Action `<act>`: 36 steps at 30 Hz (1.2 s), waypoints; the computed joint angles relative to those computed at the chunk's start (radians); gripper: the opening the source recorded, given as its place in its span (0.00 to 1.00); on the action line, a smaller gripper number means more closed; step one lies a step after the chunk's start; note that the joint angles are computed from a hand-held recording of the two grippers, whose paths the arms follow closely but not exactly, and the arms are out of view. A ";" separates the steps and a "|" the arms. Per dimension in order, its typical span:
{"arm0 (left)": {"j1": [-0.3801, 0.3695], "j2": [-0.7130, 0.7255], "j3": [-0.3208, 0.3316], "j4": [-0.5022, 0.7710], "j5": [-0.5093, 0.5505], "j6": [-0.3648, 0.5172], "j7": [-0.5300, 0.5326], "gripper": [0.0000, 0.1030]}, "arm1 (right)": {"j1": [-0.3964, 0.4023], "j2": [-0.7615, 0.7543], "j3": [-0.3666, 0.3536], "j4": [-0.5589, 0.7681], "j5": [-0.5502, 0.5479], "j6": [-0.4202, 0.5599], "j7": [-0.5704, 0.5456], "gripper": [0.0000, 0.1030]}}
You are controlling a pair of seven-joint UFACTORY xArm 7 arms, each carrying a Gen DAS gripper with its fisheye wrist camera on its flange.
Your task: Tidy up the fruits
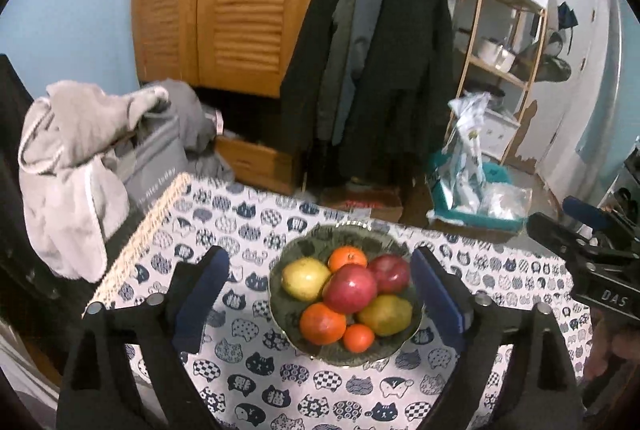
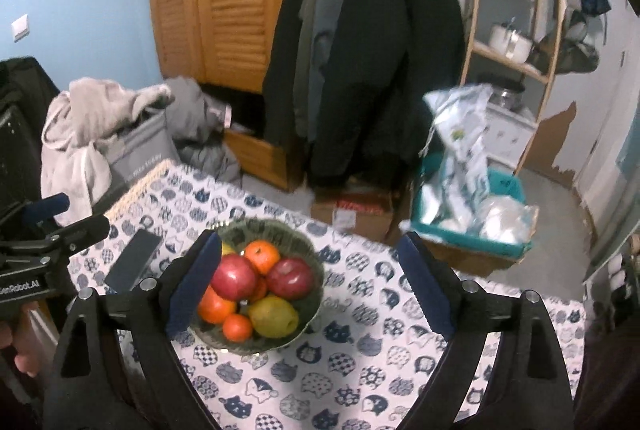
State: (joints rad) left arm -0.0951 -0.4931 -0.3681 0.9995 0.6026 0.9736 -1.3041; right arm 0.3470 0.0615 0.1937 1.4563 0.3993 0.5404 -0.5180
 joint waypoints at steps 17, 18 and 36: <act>-0.009 0.053 -0.080 0.159 0.191 0.071 -0.043 0.99 | -0.005 -0.163 -0.067 -0.127 0.197 -0.118 -0.183 0.87; -0.011 0.055 -0.081 0.163 0.197 0.070 -0.045 0.99 | -0.001 -0.167 -0.072 -0.133 0.208 -0.130 -0.198 0.87; -0.049 0.113 -0.075 0.225 0.250 0.105 -0.069 0.99 | -0.011 -0.154 -0.089 -0.137 0.215 -0.156 -0.208 0.87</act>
State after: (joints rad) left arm -0.1437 -0.3801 -0.4430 1.2247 0.8529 1.0788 -1.3735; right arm 0.3361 -0.0924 0.1044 1.3192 0.6144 0.3846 -0.7260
